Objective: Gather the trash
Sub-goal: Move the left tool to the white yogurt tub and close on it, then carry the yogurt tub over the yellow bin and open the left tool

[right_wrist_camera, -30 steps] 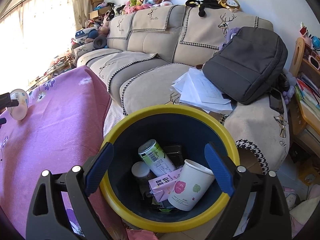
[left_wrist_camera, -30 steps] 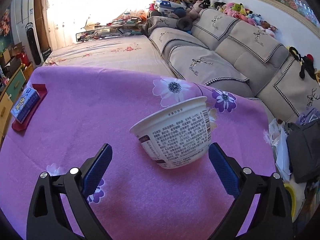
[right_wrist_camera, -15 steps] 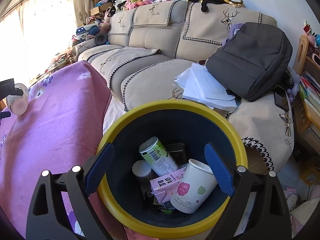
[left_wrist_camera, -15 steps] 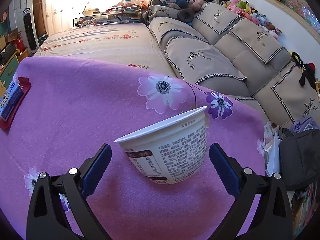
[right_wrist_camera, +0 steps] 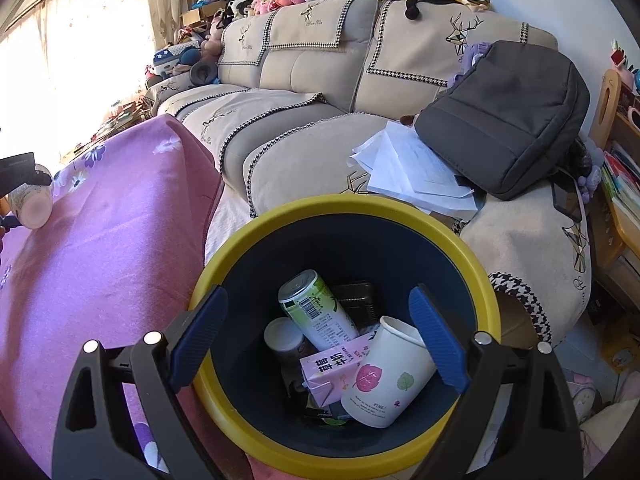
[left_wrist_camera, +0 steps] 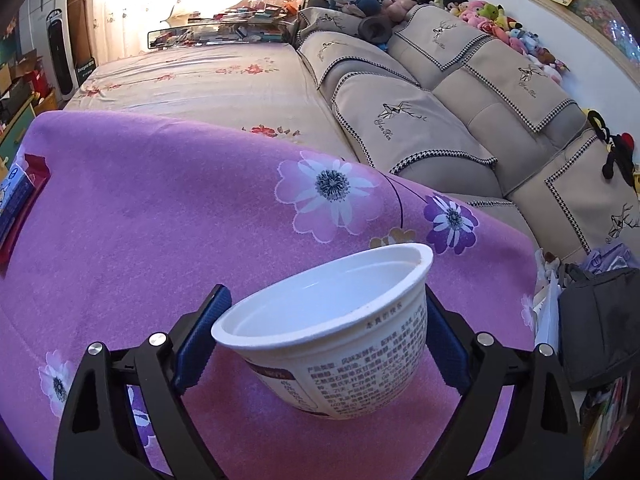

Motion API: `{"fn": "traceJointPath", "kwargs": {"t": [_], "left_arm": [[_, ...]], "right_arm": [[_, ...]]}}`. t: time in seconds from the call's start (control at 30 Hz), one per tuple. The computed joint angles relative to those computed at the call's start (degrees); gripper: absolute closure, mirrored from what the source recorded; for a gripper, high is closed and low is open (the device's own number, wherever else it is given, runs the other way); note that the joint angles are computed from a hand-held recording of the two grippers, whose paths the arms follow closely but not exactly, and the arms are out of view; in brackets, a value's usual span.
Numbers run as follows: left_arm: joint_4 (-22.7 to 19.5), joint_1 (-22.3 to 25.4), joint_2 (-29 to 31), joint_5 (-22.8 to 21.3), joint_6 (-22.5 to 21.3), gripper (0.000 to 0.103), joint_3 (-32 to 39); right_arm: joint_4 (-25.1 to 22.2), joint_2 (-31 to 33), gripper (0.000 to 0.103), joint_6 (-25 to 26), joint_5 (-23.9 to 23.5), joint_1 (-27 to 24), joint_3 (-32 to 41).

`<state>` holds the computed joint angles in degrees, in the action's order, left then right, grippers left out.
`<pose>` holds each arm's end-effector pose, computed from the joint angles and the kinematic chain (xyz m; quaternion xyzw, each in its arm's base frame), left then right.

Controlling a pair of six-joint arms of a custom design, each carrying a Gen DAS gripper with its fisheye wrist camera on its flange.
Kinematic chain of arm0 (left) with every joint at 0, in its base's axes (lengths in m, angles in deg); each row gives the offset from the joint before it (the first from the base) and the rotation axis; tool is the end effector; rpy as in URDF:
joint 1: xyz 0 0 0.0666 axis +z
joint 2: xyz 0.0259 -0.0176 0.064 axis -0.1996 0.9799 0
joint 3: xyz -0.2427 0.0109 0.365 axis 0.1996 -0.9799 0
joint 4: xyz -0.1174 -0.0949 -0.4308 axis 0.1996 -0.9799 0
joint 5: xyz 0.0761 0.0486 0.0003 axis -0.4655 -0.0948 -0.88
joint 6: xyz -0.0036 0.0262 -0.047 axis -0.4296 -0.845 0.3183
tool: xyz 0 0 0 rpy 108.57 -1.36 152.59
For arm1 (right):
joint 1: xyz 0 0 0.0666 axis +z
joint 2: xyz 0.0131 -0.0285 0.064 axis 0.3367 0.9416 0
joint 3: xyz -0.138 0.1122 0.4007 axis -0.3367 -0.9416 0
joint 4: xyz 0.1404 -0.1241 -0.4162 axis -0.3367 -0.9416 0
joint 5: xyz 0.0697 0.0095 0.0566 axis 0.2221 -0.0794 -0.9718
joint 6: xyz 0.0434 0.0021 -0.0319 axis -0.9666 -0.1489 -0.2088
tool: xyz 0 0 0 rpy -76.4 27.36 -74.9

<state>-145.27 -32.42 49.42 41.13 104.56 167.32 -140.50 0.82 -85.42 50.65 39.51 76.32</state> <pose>0.6091 -0.2286 0.5397 -0.1340 0.9446 -0.0877 0.2864 0.3557 0.1132 0.5143 0.1466 0.9156 -0.0336 0.3730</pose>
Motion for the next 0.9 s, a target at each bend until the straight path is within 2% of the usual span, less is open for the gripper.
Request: {"fn": "traceJointPath", "kwargs": {"t": [0.33,0.57,0.7,0.9], "left_arm": [[5.82,-3.89,-10.79,-1.18,-7.66,0.013,-10.86],[6.24,-11.50,-17.78,-2.03,-13.46,0.013,-16.41],[5.06,-16.42,-17.69,-0.04,-14.73,0.013,-15.51],[5.08,-24.33,-14.92,-0.05,-17.29,0.013,-12.41]], "right_arm": [[-0.66,-2.65,0.016,-1.88,0.86,1.79,-0.79],[-4.13,-6.85,0.016,-5.45,4.32,4.54,-2.06],[-6.80,-10.19,0.016,-7.54,6.41,5.59,-2.88],[-11.20,-14.79,0.016,-10.65,9.56,6.75,-3.76]]}}
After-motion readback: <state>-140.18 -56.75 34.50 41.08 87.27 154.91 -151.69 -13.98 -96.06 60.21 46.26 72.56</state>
